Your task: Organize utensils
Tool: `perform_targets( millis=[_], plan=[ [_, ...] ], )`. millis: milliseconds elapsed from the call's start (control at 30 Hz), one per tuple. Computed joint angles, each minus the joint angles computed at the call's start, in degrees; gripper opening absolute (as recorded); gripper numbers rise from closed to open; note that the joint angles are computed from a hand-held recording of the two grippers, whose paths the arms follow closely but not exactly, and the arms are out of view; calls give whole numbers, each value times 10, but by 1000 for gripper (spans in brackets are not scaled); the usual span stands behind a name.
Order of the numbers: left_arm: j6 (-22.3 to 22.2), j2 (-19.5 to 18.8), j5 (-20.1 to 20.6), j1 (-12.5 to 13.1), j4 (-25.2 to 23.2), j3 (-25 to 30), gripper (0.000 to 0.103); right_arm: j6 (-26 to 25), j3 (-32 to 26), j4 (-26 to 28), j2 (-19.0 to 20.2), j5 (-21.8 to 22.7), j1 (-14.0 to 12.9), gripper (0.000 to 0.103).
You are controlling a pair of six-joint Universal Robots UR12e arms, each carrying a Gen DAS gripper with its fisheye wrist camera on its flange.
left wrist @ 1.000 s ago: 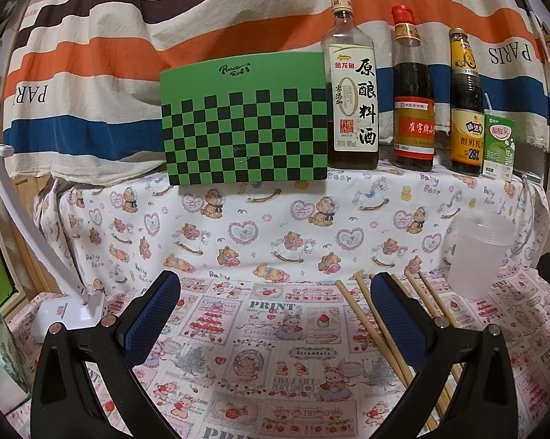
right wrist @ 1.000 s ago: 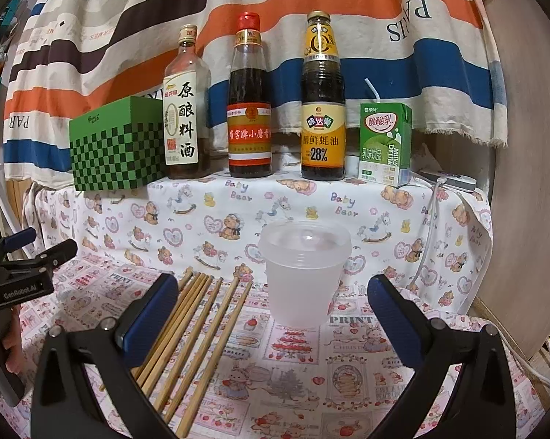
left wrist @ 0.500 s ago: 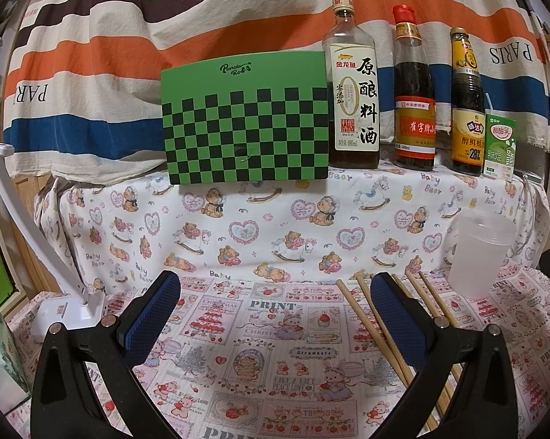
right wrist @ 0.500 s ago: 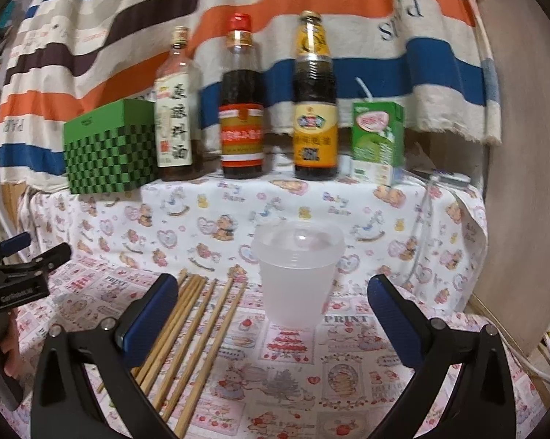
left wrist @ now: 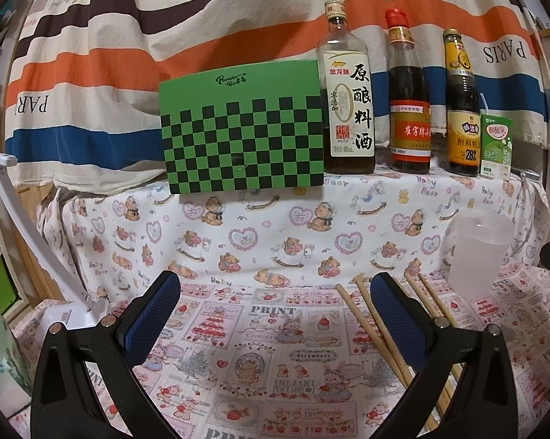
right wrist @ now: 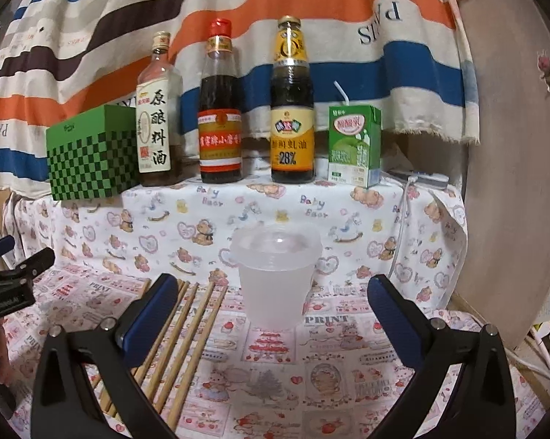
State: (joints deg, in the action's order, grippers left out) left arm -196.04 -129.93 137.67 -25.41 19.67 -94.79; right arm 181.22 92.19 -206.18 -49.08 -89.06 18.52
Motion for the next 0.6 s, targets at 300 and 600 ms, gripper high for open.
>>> perform_targets(
  millis=[300,600],
  plan=[
    [-21,7,-32,7,19,-15,103,-14,2,-15,0,4,2,103],
    [-20,3,3,3,6,-6,103,6,20,-121,-15,-33,7,103]
  ],
)
